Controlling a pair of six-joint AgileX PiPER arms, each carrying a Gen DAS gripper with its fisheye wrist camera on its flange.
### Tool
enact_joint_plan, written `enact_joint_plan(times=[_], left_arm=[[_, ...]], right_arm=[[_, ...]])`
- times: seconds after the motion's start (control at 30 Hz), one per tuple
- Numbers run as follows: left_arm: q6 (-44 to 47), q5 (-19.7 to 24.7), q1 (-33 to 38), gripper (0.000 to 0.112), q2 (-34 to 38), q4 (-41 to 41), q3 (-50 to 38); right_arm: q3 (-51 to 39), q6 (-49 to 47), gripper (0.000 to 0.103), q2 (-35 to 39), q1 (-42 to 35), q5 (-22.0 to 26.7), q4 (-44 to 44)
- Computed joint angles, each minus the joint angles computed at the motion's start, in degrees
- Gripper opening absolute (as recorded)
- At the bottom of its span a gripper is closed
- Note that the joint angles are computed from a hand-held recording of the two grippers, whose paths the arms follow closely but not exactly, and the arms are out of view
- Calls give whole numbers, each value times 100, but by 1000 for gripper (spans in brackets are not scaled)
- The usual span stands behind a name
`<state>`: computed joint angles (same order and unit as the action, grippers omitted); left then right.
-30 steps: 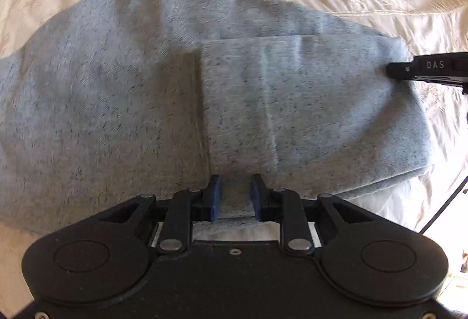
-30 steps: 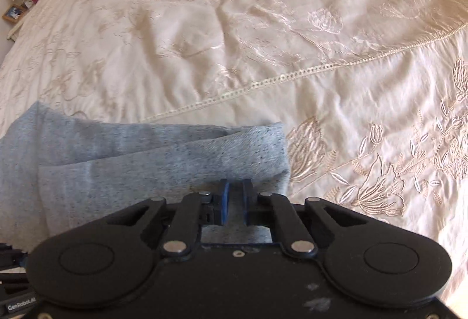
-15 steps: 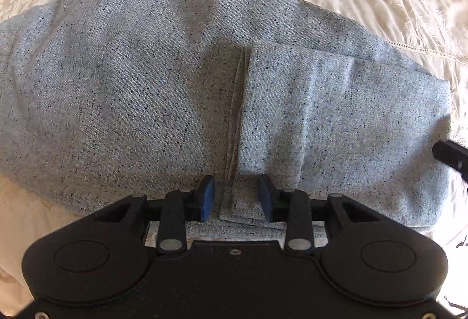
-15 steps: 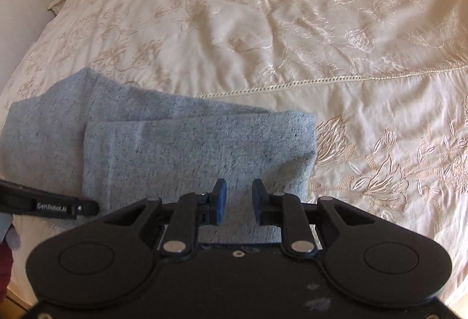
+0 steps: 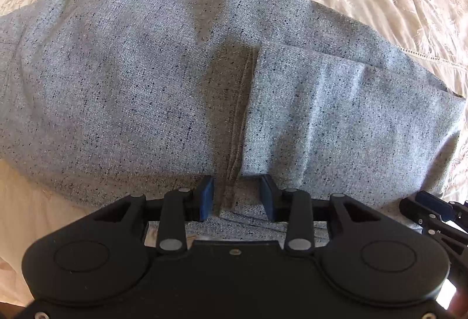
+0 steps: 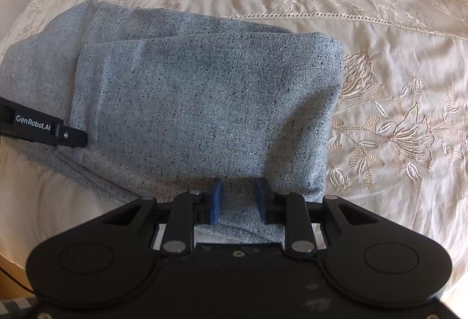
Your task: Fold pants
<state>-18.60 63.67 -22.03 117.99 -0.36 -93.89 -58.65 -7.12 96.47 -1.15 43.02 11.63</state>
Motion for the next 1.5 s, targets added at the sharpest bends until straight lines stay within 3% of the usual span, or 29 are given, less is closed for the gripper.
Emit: enact_joint_plan(times=[0.13, 0.37, 0.5, 0.7, 0.87, 1.03, 1.27, 1.5], left_arm=[[-146, -271, 83, 47, -610, -53, 643], [-754, -529, 368, 45, -1900, 419, 1941], [-899, -518, 773, 45, -2313, 606, 2393], [-480, -466, 1609, 45, -2626, 604, 2608], [491, -702, 2492, 45, -2462, 354, 2471], [1894, -890, 3519, 45, -2104, -274, 2101], [3533, -998, 4802, 46, -1294, -1626, 1311], [4224, -575, 5145, 58, -145, -2036, 45]], right_arm=[[-711, -442, 24, 324, -194, 742, 192], [-983, -1352, 23, -134, -274, 580, 1136], [-1476, -1314, 21, 289, 178, 487, 1340], [-2246, -496, 20, 1057, 976, 359, 886], [-2856, 548, 20, 1753, 1526, 275, 59], [-3413, 1876, 25, 2206, 1869, 541, -764], [-3211, 3391, 27, 1720, 2437, 502, -1510], [-2957, 5220, 27, 1228, 3217, 573, -2134]])
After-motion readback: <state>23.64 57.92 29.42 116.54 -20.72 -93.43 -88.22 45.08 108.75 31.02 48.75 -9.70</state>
